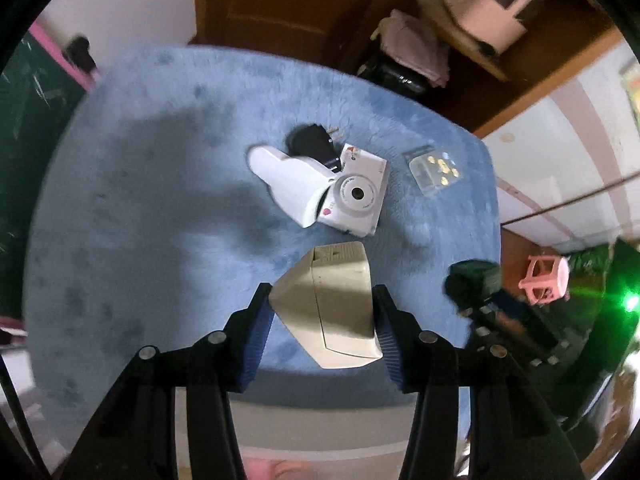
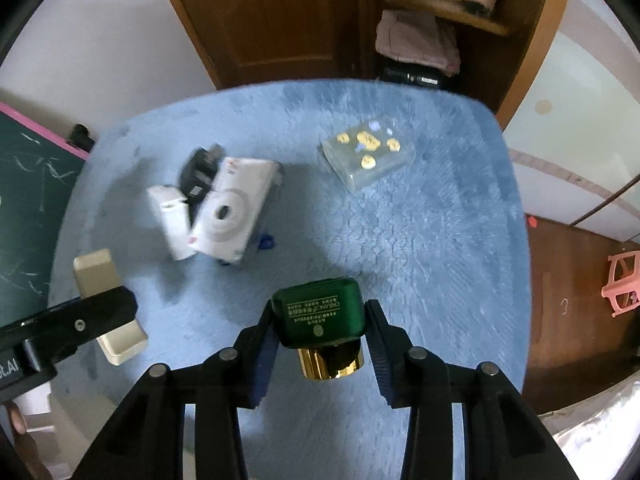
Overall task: Organize rigid objects
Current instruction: 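Grasp the beige block with the left tool while the right tool grasps the green-gold tin, then place the beige block and green-gold tin into the tray, opening both tools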
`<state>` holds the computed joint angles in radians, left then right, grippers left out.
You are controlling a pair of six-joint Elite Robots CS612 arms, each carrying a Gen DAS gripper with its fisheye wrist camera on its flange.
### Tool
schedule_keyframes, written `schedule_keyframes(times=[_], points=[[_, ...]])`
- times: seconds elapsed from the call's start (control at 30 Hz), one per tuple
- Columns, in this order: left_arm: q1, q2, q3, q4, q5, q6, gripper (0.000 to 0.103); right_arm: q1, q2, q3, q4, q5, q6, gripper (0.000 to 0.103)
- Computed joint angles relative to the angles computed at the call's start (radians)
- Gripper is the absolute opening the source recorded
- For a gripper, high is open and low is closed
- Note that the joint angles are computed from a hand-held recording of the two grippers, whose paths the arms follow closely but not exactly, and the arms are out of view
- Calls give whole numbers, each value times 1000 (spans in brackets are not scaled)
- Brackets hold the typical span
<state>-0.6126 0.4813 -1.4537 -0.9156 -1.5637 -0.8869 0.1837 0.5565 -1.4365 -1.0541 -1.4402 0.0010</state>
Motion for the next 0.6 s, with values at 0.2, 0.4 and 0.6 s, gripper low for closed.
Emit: schedule_keyframes(times=[0.2,0.4,0.6], points=[[-27,-9,-122,102,82,47,53,-2,4,-139,15,51,-17,42],[-81,-20,-221,189,235,101,53,3,4,-255,30,81,-45,42],[-131,1,-310,266,334,128,53,6,22,-368,85,107,-54,42]])
